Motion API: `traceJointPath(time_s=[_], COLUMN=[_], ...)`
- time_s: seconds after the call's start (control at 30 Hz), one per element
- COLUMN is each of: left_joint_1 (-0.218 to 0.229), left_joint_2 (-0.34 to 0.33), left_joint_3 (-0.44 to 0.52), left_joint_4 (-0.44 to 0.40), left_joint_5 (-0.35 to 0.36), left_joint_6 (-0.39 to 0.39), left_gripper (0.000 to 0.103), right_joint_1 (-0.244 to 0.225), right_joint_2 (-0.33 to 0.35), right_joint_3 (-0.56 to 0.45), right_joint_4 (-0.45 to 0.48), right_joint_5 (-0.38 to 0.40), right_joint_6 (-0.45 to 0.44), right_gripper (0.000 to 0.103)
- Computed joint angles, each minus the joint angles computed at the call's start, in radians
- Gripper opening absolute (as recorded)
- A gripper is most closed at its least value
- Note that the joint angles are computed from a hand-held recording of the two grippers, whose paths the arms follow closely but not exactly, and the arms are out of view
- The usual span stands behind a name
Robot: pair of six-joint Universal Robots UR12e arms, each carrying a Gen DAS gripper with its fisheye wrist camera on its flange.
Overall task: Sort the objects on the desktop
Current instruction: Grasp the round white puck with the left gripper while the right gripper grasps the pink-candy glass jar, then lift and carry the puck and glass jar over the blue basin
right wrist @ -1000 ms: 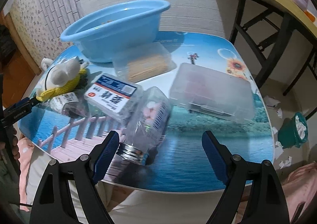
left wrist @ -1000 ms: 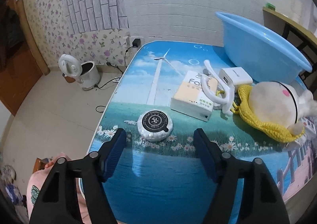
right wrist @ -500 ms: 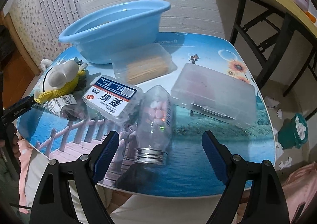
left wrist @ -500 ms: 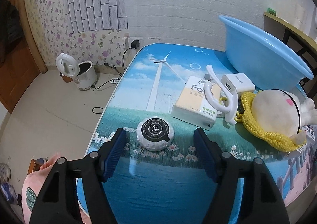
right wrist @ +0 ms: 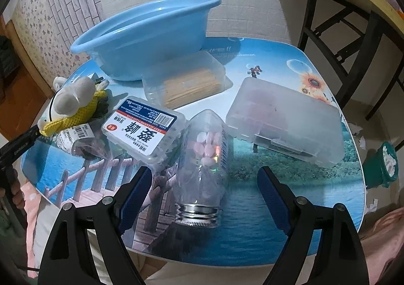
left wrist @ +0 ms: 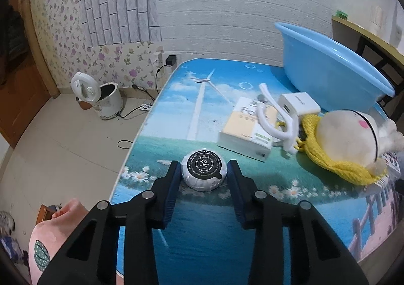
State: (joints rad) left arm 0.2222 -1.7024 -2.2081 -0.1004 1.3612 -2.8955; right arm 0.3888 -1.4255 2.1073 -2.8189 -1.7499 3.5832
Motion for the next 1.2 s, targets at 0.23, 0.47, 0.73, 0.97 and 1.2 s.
traceJointPath(time_s=[0.23, 0.47, 0.73, 0.97, 1.2], left_joint_1=[-0.007, -0.014, -0.021, -0.022, -0.023], left_joint_2=[0.014, 0.032, 0.054, 0.067, 0.063], left_joint_3=[-0.006, -0.017, -0.030, -0.041, -0.044], left_joint_4=[-0.023, -0.041, -0.061, -0.068, -0.059], left_joint_5=[-0.002, -0.008, -0.020, -0.031, -0.025], left_joint_6=[0.002, 0.016, 0.028, 0.035, 0.035], left_gripper=[0.036, 0.036, 0.036, 0.036, 0.037], right_joint_1=[0.002, -0.005, -0.007, -0.006, -0.006], right_joint_2=[0.004, -0.001, -0.009, -0.010, -0.008], right_joint_3=[0.001, 0.009, 0.022, 0.022, 0.021], right_joint_4=[-0.015, -0.043, -0.078, -0.076, -0.062], right_joint_5=[-0.007, 0.021, 0.020, 0.013, 0.015], right_joint_6=[-0.027, -0.057, -0.050, -0.056, -0.054], right_gripper=[0.073, 0.037, 0.037, 0.037, 0.037])
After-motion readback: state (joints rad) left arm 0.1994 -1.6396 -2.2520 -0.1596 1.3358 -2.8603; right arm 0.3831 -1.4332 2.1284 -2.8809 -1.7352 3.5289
